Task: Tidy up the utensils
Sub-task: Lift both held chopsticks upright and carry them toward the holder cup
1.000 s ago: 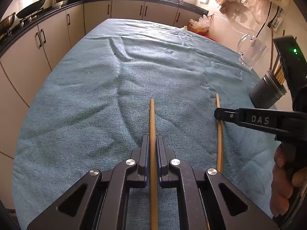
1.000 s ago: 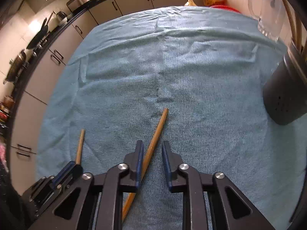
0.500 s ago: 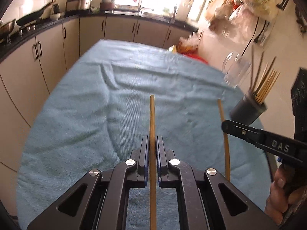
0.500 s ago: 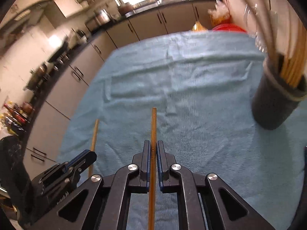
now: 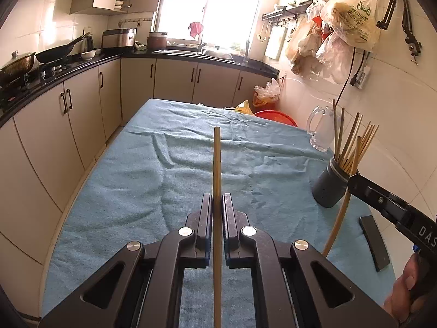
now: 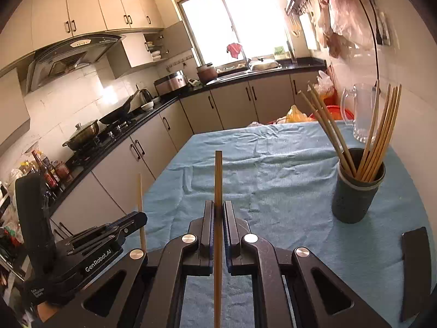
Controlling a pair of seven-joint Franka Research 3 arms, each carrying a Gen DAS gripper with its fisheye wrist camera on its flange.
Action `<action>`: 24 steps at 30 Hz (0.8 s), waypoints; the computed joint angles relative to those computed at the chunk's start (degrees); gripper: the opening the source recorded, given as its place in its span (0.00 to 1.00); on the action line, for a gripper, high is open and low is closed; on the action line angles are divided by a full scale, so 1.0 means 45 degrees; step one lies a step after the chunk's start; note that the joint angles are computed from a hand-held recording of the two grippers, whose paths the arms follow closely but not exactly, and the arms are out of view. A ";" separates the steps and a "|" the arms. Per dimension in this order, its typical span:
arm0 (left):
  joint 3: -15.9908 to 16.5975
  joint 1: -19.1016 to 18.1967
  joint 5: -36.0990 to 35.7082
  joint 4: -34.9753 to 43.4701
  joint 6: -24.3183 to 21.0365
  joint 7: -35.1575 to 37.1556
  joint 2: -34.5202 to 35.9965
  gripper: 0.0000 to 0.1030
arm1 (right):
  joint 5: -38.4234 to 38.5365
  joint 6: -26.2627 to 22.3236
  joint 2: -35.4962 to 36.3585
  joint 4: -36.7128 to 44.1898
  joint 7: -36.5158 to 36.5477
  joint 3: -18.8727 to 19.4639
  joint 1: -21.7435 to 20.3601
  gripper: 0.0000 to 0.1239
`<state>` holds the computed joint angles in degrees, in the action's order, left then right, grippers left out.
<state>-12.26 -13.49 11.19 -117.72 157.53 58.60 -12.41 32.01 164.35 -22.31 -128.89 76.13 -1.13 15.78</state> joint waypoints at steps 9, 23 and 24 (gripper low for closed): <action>-0.0038 0.0027 0.0179 -0.0212 0.0212 -0.0112 -0.0341 0.06 | 0.0013 0.0074 -0.0421 -0.0332 0.0018 -0.0052 -0.0006 0.05; -0.0160 0.0016 0.0576 -0.0301 0.0224 -0.0377 -0.0641 0.06 | 0.0073 0.0171 -0.0848 -0.0678 0.0072 -0.0223 0.0019 0.05; -0.0171 0.0006 0.0594 -0.0305 0.0216 -0.0392 -0.0660 0.06 | 0.0081 0.0166 -0.0899 -0.0709 0.0068 -0.0234 0.0021 0.05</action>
<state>-13.03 -13.46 13.87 -119.10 158.50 56.83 -15.38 32.37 165.10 -26.35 -132.08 76.44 -2.19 15.87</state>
